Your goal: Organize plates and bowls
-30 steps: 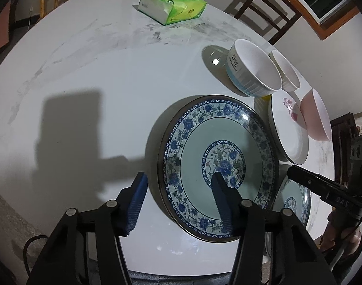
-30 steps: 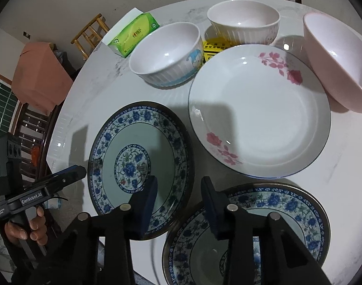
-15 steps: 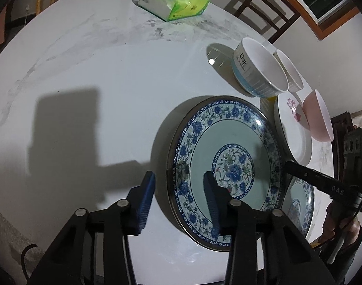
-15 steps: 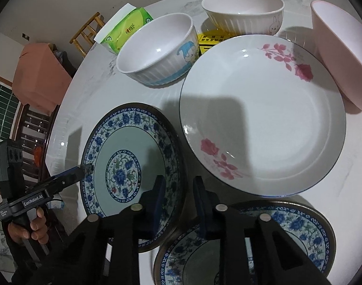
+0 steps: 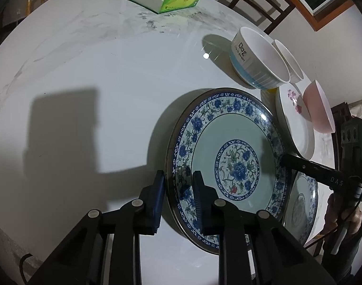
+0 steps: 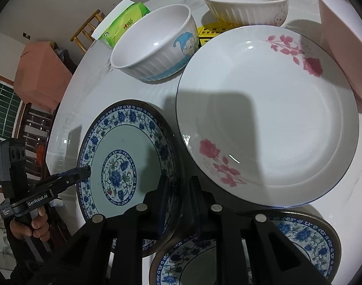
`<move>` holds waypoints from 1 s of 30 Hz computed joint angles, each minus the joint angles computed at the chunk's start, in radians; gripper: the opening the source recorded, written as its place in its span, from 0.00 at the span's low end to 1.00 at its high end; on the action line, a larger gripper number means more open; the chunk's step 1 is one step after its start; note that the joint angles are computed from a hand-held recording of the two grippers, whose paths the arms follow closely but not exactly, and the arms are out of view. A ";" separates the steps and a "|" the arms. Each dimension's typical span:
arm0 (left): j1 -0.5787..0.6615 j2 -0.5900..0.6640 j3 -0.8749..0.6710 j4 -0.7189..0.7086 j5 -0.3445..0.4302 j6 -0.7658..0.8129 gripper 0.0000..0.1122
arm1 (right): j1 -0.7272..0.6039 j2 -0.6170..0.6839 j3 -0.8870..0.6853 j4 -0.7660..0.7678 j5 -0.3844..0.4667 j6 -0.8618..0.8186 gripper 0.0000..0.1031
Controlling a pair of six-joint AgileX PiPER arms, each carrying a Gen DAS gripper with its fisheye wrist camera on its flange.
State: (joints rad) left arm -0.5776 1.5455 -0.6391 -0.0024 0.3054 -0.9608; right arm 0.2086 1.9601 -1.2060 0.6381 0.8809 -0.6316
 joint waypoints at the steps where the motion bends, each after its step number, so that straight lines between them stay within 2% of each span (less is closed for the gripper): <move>1: 0.004 0.003 0.003 -0.013 -0.006 0.013 0.15 | 0.000 0.003 0.000 0.006 0.001 -0.004 0.16; 5: 0.014 0.005 0.014 -0.043 -0.028 0.053 0.15 | -0.004 0.004 -0.001 0.018 0.009 -0.013 0.14; 11: -0.002 0.011 -0.002 0.059 -0.004 -0.052 0.15 | 0.020 -0.018 0.027 0.009 -0.037 -0.001 0.14; 14: 0.002 0.001 0.004 0.060 -0.001 -0.060 0.15 | 0.031 -0.034 0.051 0.016 -0.052 0.002 0.14; 30: 0.001 -0.167 0.068 0.164 0.117 -0.150 0.15 | 0.112 -0.138 0.172 0.059 -0.113 0.052 0.14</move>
State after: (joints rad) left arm -0.5761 1.3787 -0.5710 0.1620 0.4228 -1.1110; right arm 0.3204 1.8220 -1.0337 0.6972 0.7678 -0.5800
